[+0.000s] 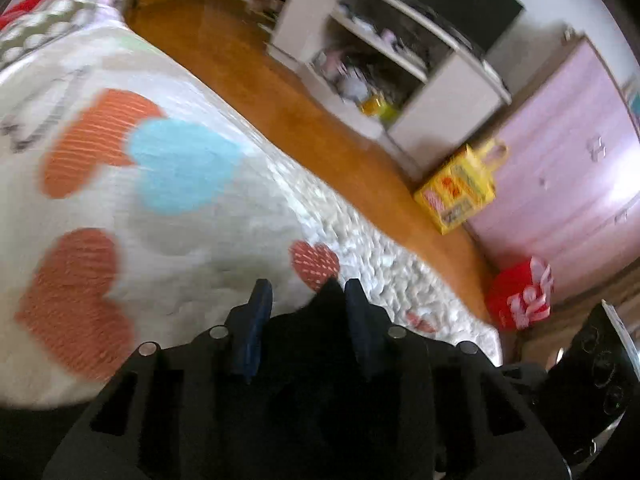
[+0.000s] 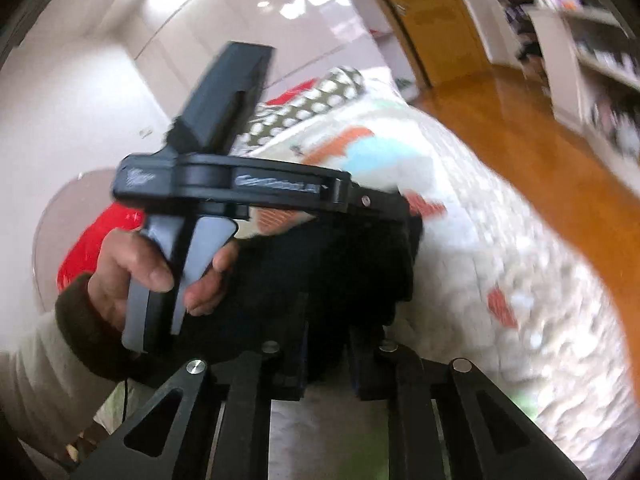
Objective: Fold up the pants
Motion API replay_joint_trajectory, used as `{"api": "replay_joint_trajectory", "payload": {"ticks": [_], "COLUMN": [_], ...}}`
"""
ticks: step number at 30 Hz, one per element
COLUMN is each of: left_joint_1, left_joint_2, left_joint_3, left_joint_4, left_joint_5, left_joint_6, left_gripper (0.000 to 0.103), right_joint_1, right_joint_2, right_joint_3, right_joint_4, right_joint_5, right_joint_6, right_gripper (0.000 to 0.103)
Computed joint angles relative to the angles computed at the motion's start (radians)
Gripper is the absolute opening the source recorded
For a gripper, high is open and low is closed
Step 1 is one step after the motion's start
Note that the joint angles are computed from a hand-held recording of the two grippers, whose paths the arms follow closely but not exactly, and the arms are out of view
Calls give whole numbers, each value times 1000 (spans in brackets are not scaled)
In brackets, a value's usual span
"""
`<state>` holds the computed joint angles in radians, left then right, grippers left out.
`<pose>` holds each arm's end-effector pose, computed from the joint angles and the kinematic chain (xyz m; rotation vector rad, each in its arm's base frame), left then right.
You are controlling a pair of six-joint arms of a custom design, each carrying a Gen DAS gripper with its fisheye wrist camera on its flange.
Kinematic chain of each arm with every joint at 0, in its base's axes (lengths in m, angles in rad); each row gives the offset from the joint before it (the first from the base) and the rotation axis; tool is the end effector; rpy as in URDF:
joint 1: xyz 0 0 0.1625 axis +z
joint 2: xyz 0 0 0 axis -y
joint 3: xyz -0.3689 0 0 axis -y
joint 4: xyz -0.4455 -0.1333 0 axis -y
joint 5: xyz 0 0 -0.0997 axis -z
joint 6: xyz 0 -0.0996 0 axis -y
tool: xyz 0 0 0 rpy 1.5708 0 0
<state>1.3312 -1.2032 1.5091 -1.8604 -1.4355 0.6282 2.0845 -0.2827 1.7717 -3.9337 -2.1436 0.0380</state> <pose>-0.0130 -0.6716 0.2723 1.2675 2.7316 0.0635 0.3240 -0.4129 -0.1559 0.2566 -2.5278 1.3331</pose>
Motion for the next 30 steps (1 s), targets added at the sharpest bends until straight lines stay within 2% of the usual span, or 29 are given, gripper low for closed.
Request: {"api": "replay_joint_trajectory", "payload": {"ticks": [2, 4, 7, 10, 12, 13, 15, 16, 17, 19, 21, 22, 24, 26, 27, 30], "left_joint_1": [5, 14, 33, 67, 90, 102, 115, 128, 149, 174, 196, 206, 209, 205, 202, 203], "left_joint_2": [-41, -73, -149, -188, -211, -225, -253, -261, -267, -272, -279, -278, -285, -289, -291, -287], "left_joint_3": [-11, -41, -53, -93, -97, -87, -41, -25, -15, -2, 21, 36, 67, 117, 135, 180], "left_joint_4": [-18, -18, -99, -95, -109, -124, -165, -176, -175, -175, -184, -193, -211, -251, -258, -320], "left_joint_5": [4, 34, 107, 129, 154, 171, 204, 211, 201, 185, 188, 189, 194, 249, 266, 288], "left_joint_6": [-20, -57, -84, -126, -143, -140, -140, -144, -158, -177, -195, -210, -229, -220, -213, -192], "left_gripper": [45, 64, 78, 83, 83, 83, 83, 83, 83, 83, 83, 83, 83, 83, 83, 83], "right_joint_1": [40, 68, 104, 121, 115, 111, 104, 93, 87, 90, 73, 66, 62, 61, 58, 27], "right_joint_2": [-11, -10, 25, 103, 163, 203, 266, 279, 277, 223, 158, 122, 85, 82, 86, 112], "right_joint_3": [-32, -76, -176, -315, -413, -473, -577, -605, -605, -513, -402, -344, -289, -300, -310, -369], "right_joint_4": [34, 91, 194, 313, 417, 473, 628, 714, 759, 722, 606, 539, 453, 445, 450, 498], "right_joint_5": [-8, 9, 39, 87, 130, 144, 151, 184, 217, 271, 330, 328, 264, 143, 122, 143], "right_joint_6": [-69, -122, -208, -280, -286, -283, -248, -206, -162, -125, -121, -109, -113, -134, -137, -148], "right_gripper": [14, 14, 14, 14, 14, 19, 38, 54, 56, 56, 56, 60, 61, 61, 59, 48]}}
